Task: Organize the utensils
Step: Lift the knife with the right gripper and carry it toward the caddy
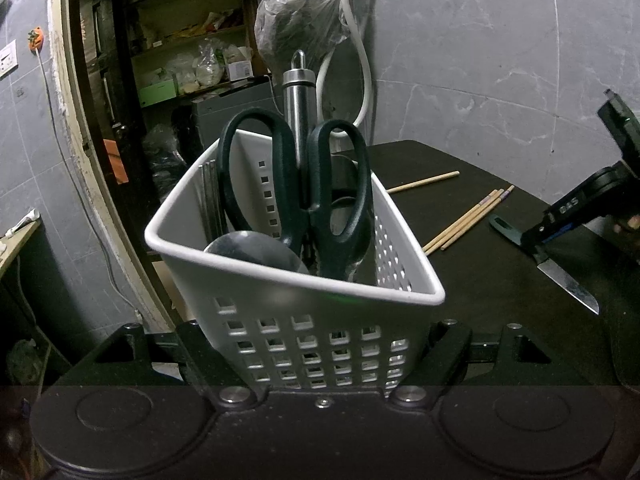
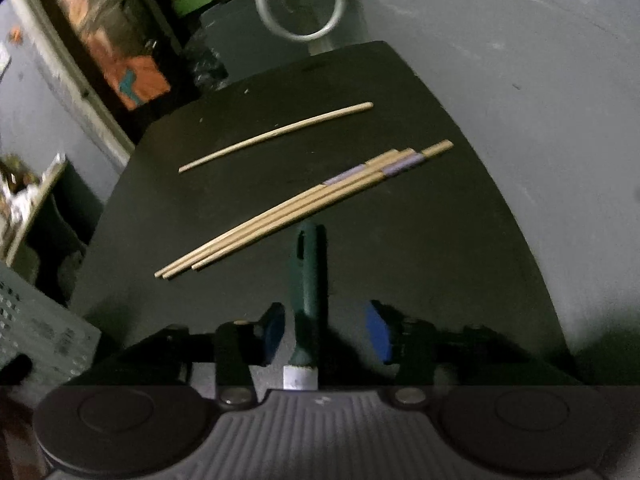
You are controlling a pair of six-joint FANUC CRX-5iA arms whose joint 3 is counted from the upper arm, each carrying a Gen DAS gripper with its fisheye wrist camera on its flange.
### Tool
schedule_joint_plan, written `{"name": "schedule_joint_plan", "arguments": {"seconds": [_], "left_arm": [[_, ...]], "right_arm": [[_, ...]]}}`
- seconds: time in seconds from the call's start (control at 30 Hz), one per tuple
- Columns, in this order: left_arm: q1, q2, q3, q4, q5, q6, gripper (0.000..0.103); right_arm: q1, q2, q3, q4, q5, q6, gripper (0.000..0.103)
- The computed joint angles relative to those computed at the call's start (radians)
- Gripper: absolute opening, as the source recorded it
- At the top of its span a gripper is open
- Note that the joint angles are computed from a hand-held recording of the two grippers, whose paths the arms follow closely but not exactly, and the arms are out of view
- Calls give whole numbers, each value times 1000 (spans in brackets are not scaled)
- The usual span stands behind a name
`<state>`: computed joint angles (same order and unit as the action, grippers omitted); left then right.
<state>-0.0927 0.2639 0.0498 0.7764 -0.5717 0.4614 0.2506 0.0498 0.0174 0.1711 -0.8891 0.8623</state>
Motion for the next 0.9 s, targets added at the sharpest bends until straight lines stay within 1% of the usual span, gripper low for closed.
{"name": "schedule_joint_plan", "arguments": {"seconds": [0.03, 0.07, 0.1, 0.13, 0.17, 0.4, 0.5, 0.6, 0.7, 0.9], "left_arm": [[0, 0, 0, 0, 0, 0, 80], [0, 0, 0, -1, 0, 2, 80], [0, 0, 0, -1, 0, 2, 80], [0, 0, -1, 1, 1, 0, 80], [0, 0, -2, 3, 2, 0, 80], [-1, 1, -5, 8, 5, -2, 80], [-1, 2, -4, 9, 4, -2, 80], [0, 3, -3, 9, 3, -1, 80], [1, 3, -2, 12, 0, -4, 81], [1, 3, -2, 12, 0, -4, 81]], "right_arm": [[11, 13, 10, 22, -13, 6, 34], [22, 24, 19, 39, -22, 13, 30], [32, 34, 25, 59, -31, 17, 30], [41, 42, 30, 76, -38, 18, 27], [50, 49, 34, 94, -47, 16, 19], [112, 57, 0, 227, -63, 37, 17], [175, 46, -75, 403, -70, 57, 17], [238, 42, -163, 585, -83, 109, 17], [279, 39, -218, 688, -92, 133, 16], [294, 33, -223, 701, -101, 162, 13]]}}
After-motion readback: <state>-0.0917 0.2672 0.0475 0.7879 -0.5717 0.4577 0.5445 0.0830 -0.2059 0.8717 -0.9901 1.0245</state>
